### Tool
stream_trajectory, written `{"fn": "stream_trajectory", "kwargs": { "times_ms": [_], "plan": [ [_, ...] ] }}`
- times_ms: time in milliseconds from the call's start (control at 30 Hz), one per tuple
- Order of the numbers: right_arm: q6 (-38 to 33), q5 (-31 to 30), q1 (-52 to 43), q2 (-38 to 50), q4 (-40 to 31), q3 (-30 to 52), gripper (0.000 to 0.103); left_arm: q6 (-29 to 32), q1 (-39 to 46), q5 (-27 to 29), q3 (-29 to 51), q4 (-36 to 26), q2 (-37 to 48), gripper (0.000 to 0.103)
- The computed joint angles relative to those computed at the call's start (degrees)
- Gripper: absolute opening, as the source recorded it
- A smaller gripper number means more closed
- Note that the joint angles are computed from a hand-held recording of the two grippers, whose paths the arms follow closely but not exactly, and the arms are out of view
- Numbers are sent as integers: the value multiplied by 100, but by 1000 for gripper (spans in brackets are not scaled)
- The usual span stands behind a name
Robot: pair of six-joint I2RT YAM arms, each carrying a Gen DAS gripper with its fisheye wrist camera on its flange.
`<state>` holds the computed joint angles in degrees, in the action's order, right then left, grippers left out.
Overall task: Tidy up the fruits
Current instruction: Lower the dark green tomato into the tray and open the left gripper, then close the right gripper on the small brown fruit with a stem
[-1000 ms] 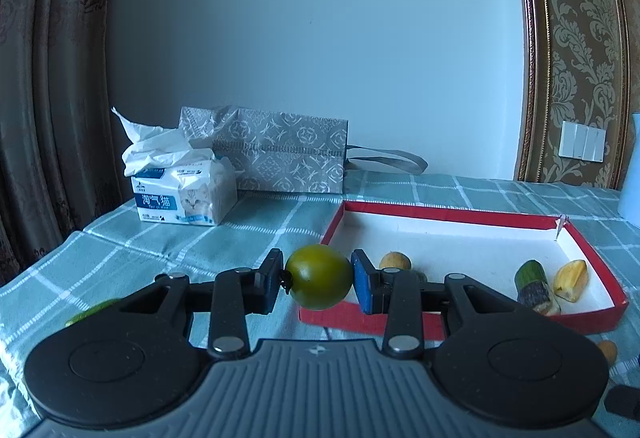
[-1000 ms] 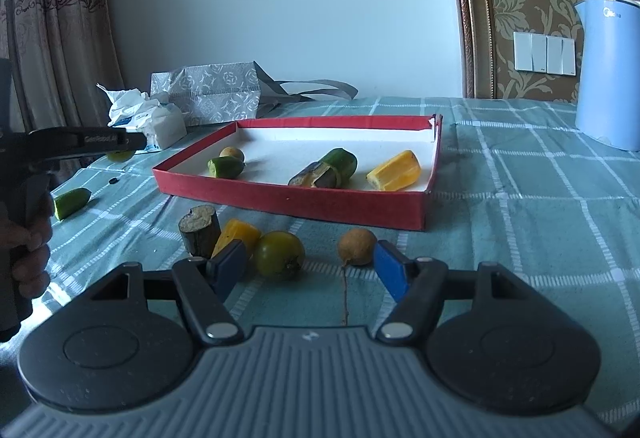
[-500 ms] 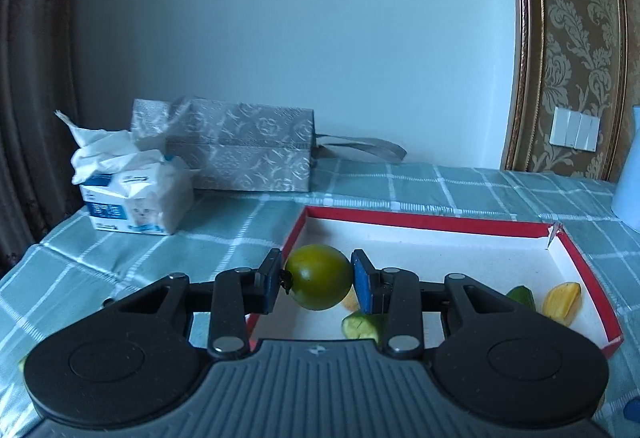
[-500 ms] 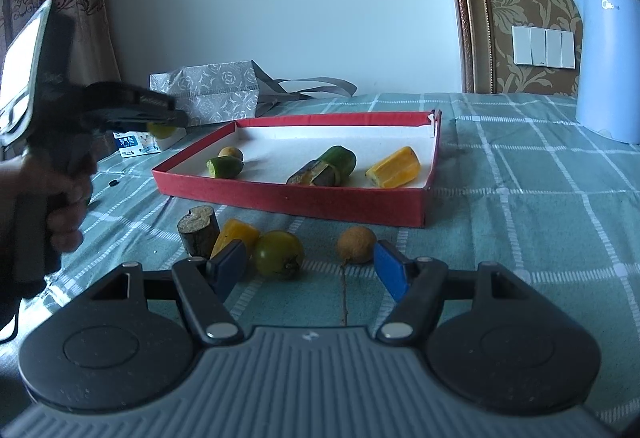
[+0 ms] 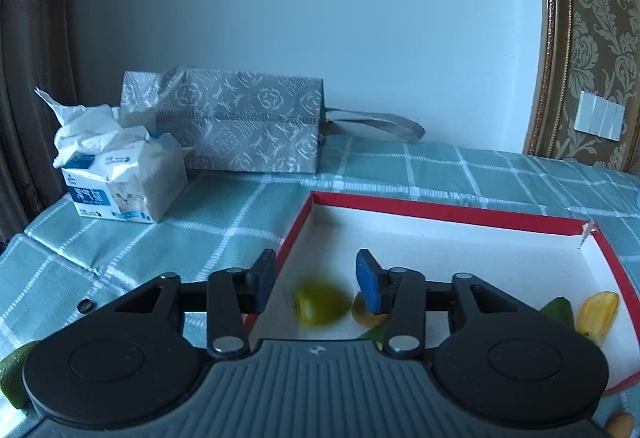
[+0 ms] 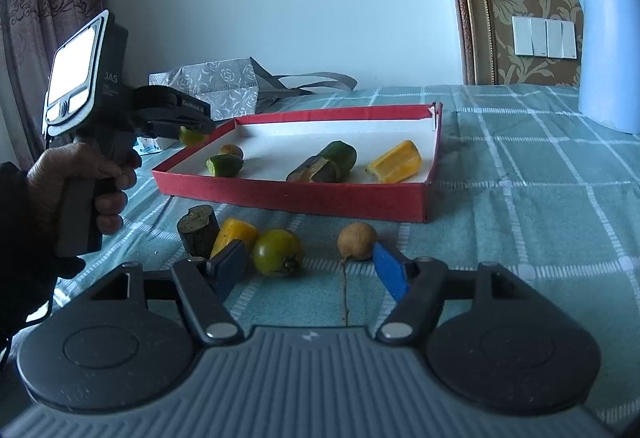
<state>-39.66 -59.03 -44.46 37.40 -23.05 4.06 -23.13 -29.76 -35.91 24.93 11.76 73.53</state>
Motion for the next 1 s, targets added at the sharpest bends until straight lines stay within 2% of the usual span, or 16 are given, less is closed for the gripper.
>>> {"fn": "stream_trajectory", "kwargs": {
  "times_ms": [167, 333, 467, 600, 800, 900, 1000],
  "plan": [
    [85, 26, 31, 47, 72, 0, 69, -12, -100, -187, -70, -136, -225, 44],
    [111, 39, 25, 132, 143, 5, 69, -236, -331, -385, -178, -815, -875, 44],
    [117, 16, -19, 233, 172, 22, 73, -554, -643, -563, -414, -1405, -1534, 44],
    [67, -32, -90, 312, 169, 32, 73, -1074, -1117, -853, -646, -2189, -2158, 49],
    [15, -39, -182, 312, 174, 38, 73, -2391, -2189, -1404, -1094, -3451, -2934, 51],
    [324, 311, 33, -150, 280, -58, 73, -2888, -2743, -1683, -1319, -3591, -2765, 51],
    [718, 918, 589, -447, 506, -114, 73, -2912, -2759, -1491, -1535, -3471, -2940, 51]
  ]
}}
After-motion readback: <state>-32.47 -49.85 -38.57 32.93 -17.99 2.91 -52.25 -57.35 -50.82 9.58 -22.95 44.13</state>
